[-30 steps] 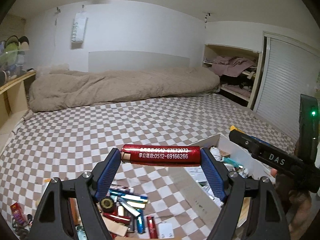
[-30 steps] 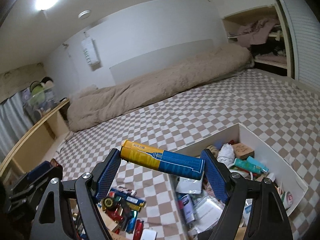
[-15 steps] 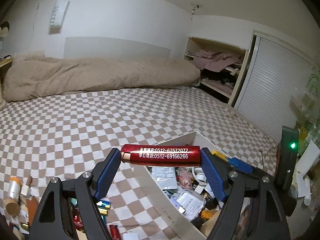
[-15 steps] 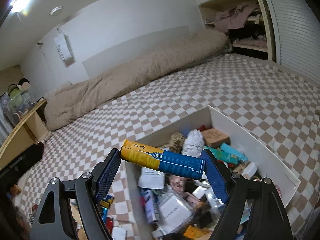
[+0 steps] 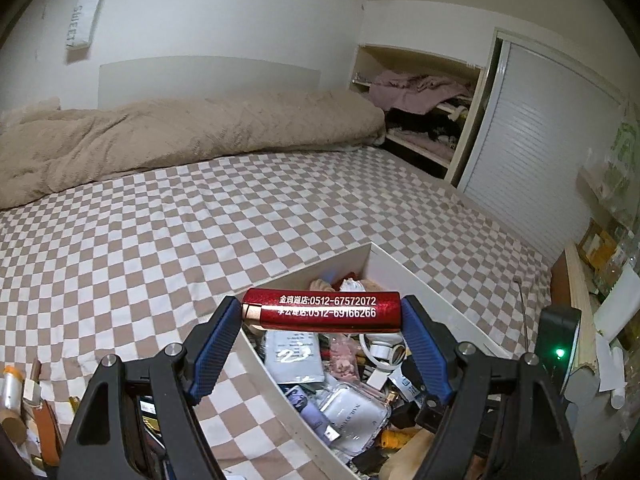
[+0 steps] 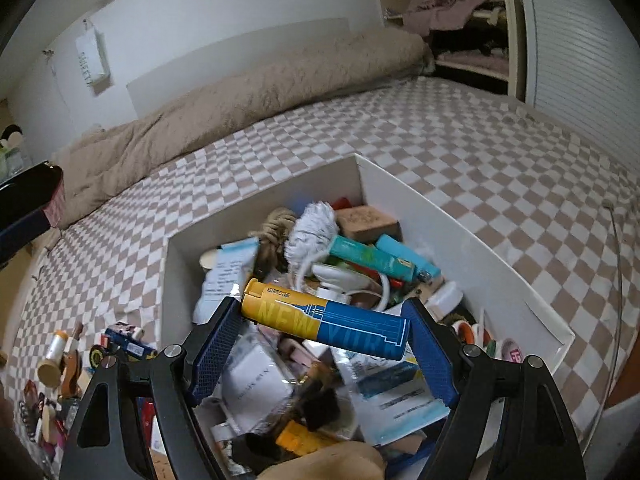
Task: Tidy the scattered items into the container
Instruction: 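Lift and carry both held lighters over the white SHOES box with both tools, then lower both lighters into the box and open both tools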
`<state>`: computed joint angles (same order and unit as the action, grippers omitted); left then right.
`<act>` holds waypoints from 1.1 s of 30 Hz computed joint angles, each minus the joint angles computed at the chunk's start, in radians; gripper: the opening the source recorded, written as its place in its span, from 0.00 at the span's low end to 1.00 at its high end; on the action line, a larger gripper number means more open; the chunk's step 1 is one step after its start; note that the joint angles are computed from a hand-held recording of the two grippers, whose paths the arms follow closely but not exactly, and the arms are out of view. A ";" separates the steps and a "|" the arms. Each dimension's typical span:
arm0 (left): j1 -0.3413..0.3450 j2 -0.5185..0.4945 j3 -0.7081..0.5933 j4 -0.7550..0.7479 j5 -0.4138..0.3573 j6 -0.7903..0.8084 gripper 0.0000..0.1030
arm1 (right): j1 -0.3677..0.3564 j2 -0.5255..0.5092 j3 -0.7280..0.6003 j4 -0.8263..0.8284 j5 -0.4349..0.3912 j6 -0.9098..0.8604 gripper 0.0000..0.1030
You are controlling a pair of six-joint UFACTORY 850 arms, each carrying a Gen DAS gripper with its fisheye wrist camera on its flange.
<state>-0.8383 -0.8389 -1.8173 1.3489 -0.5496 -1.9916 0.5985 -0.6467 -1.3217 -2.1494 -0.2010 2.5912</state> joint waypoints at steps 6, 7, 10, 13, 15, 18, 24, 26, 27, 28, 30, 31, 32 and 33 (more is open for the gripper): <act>-0.002 -0.062 -0.077 -0.090 0.002 0.104 0.78 | -0.036 -0.031 -0.020 0.073 0.047 0.013 0.87; -0.001 -0.071 -0.088 -0.104 0.008 0.116 0.78 | -0.041 -0.030 -0.017 0.032 0.057 0.064 0.95; 0.004 -0.099 -0.129 -0.156 0.024 0.158 0.78 | -0.046 -0.015 0.005 -0.062 0.045 0.170 0.98; 0.005 -0.127 -0.171 -0.207 0.037 0.210 0.78 | -0.051 -0.001 0.024 -0.107 0.034 0.228 0.99; 0.005 -0.150 -0.208 -0.255 0.039 0.263 0.78 | -0.057 0.007 0.038 -0.131 0.031 0.265 0.99; 0.007 -0.183 -0.253 -0.325 0.051 0.335 0.78 | -0.068 0.013 0.050 -0.125 0.026 0.278 0.99; 0.017 -0.235 -0.316 -0.503 0.084 0.503 0.78 | -0.081 0.037 0.083 -0.092 -0.006 0.273 0.99; 0.015 -0.244 -0.317 -0.526 0.094 0.534 0.78 | -0.086 0.042 0.092 -0.128 -0.012 0.323 0.99; 0.014 -0.249 -0.319 -0.538 0.098 0.555 0.78 | -0.089 0.044 0.096 -0.176 -0.011 0.378 0.99; 0.012 -0.257 -0.324 -0.551 0.102 0.579 0.78 | -0.092 0.045 0.098 -0.218 -0.010 0.423 0.99; 0.009 -0.277 -0.344 -0.593 0.105 0.654 0.78 | -0.095 0.049 0.104 -0.279 -0.010 0.489 0.99; 0.007 -0.288 -0.358 -0.611 0.101 0.691 0.78 | -0.094 0.051 0.106 -0.282 -0.012 0.492 0.99; 0.005 -0.300 -0.370 -0.627 0.099 0.726 0.78 | -0.094 0.053 0.107 -0.282 -0.014 0.493 0.99; 0.004 -0.307 -0.379 -0.638 0.099 0.751 0.78 | -0.093 0.056 0.109 -0.284 -0.015 0.495 0.99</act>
